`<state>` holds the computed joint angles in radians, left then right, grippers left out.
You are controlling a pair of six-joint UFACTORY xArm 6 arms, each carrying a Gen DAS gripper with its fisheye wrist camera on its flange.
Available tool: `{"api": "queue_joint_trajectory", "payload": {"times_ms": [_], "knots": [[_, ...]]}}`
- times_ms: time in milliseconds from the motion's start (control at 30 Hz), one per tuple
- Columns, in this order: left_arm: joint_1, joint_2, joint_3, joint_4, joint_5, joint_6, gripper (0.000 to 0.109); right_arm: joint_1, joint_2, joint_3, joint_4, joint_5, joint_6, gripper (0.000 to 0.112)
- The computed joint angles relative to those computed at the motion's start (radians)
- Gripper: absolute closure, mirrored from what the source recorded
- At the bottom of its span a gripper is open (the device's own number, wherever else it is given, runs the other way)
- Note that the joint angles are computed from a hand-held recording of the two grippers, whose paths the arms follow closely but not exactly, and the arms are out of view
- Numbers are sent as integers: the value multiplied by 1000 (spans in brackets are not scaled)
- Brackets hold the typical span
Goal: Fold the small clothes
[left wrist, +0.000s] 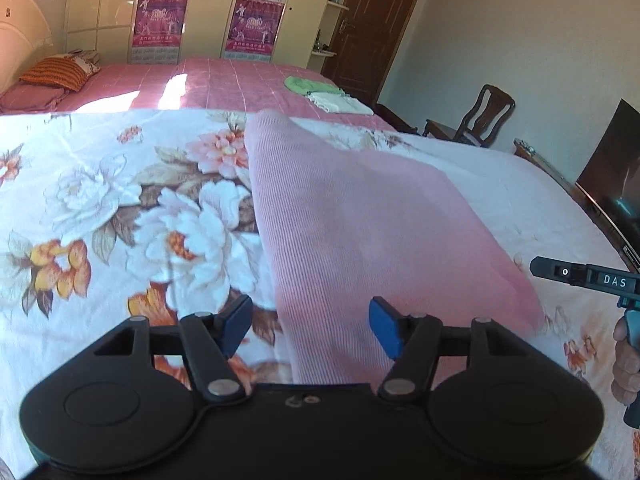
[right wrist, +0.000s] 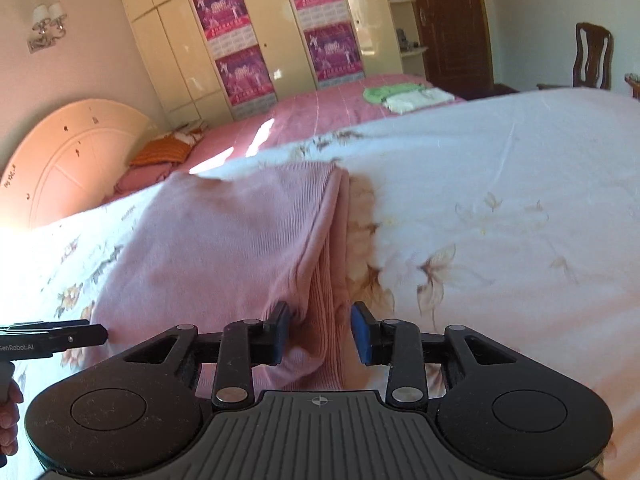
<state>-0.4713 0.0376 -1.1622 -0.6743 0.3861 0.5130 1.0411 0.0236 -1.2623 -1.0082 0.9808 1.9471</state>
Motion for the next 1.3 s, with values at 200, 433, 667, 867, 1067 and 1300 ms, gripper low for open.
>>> {"api": "queue_joint_trajectory", "payload": {"times_ms": [200, 433, 667, 867, 1067, 1300], "knots": [[5, 245, -328, 154, -1, -147, 46, -156, 104, -111, -26, -121, -140, 78], [36, 523, -689, 274, 163, -317, 44, -283, 255, -247, 53, -254, -300, 79], [32, 546, -658, 273, 120, -289, 36, -314, 306, -245, 136, -270, -424, 78], [43, 442, -564, 265, 99, -248, 28, -332, 154, -91, 86, -345, -244, 50], [104, 334, -461, -25, 284, -45, 30, -380, -62, 184, 150, -605, -183, 32], [139, 320, -425, -151, 430, -21, 33, -408, -115, 337, 283, -835, -196, 33]]}}
